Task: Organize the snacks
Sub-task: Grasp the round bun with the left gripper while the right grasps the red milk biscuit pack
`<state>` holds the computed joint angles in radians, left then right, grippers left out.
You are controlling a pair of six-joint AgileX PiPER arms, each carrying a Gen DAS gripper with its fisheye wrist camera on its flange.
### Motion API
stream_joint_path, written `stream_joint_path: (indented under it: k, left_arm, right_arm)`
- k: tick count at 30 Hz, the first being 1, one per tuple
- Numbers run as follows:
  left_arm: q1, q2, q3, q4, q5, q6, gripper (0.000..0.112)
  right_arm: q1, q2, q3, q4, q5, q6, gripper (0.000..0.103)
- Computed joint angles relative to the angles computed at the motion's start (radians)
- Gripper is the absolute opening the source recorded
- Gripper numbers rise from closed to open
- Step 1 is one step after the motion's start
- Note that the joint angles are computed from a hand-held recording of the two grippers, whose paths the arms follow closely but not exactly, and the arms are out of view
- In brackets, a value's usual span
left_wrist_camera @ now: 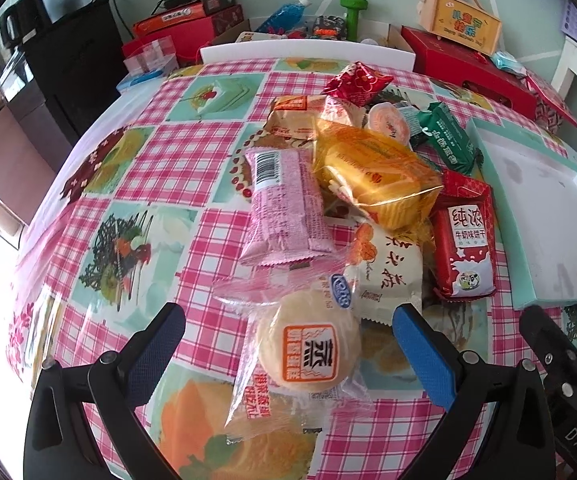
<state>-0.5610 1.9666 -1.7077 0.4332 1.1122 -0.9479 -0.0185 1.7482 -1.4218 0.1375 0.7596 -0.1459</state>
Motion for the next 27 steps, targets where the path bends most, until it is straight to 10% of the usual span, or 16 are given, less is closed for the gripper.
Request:
stream_joint_path:
  k: [18,27]
  left_arm:
    - [0.065,-0.053,0.090,-0.117,-0.102,-0.005,0.057]
    - [0.068,-0.049,0.088,-0.126,-0.111,0.009,0.054]
  right_arm:
    - [0.086,0.144,-0.159,0.119,0.052,-0.130,0.078]
    - [0.110,0.214,-0.214,0.095,0.089,-0.121,0.059]
